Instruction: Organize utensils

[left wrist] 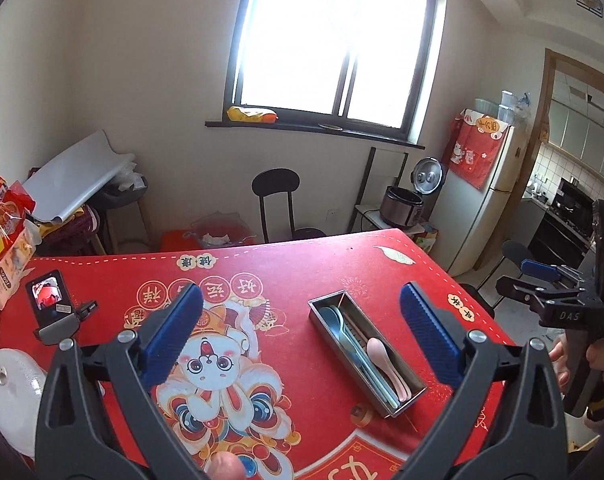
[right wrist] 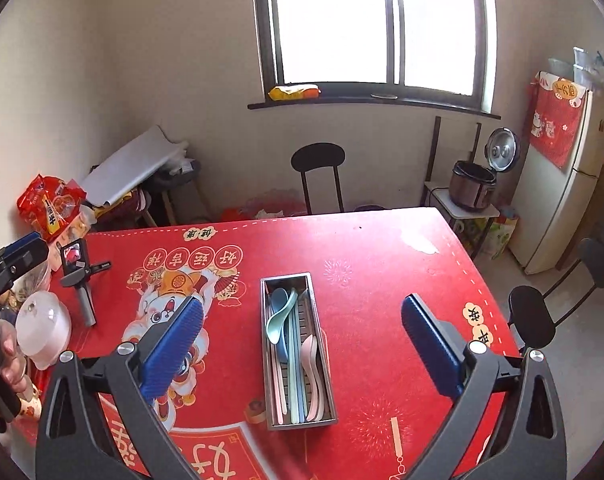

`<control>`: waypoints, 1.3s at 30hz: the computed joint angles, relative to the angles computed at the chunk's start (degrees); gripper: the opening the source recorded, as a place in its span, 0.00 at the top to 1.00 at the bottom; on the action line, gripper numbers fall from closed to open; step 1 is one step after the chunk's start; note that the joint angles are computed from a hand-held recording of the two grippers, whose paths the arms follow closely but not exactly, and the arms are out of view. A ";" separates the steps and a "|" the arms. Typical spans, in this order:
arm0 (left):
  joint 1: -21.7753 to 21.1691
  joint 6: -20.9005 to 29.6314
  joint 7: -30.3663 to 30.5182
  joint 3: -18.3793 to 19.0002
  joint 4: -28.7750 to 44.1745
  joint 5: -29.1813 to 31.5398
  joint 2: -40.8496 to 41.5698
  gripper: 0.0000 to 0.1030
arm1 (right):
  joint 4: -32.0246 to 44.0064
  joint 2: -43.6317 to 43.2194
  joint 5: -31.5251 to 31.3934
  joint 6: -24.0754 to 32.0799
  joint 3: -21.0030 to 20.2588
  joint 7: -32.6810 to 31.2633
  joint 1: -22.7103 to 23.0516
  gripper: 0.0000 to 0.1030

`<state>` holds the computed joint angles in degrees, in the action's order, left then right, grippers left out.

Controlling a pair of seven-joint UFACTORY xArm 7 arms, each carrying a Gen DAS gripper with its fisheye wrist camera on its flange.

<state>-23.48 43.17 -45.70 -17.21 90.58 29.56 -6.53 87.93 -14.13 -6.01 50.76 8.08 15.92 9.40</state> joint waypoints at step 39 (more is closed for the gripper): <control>1.60 2.05 -7.62 -2.93 -3.33 5.81 -3.14 0.06 | -4.38 -5.70 -11.44 -1.23 4.99 11.24 -2.43 0.06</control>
<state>-21.88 45.22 -53.32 -20.13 87.24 35.36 -9.67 83.55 -19.83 -17.45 49.53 13.07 27.17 6.96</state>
